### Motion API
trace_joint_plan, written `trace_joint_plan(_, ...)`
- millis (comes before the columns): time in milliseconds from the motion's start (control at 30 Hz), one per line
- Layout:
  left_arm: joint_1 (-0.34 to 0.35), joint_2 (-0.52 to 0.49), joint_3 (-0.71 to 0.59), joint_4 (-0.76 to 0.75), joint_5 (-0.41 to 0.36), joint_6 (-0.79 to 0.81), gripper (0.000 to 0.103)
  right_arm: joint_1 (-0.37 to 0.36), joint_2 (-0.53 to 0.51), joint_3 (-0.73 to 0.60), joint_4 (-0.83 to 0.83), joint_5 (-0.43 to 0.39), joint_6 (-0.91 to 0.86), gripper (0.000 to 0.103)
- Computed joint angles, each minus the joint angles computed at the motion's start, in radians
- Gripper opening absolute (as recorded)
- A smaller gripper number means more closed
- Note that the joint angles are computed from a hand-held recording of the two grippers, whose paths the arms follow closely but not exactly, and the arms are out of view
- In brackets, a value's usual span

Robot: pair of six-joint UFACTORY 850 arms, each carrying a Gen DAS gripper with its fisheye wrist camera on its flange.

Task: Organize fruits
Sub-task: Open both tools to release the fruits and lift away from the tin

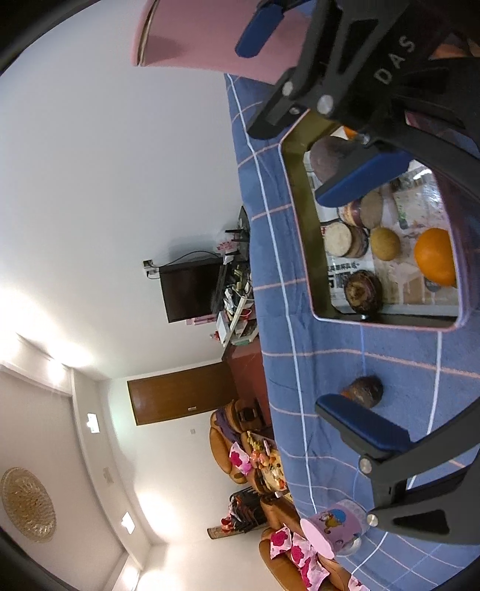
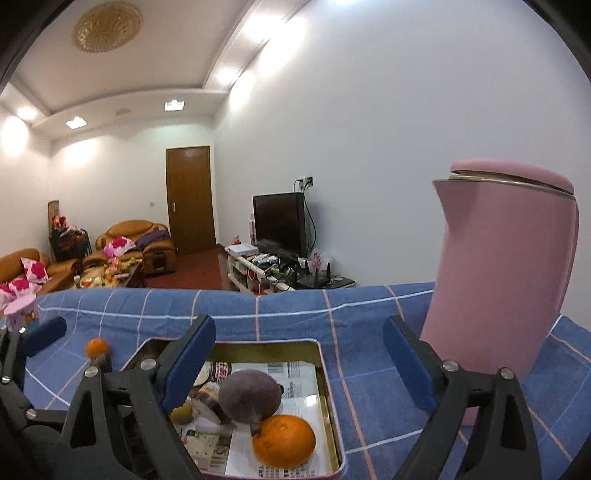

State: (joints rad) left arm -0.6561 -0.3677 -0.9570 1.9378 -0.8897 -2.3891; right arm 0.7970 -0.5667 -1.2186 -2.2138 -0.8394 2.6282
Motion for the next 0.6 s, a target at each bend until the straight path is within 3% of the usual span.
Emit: trace_joint_plan(600,0.009,0.086,0.115,-0.006,0.023,-0.074,0.103,0.064,0.031,0.045,0.163,-0.055,-0.035,0.093)
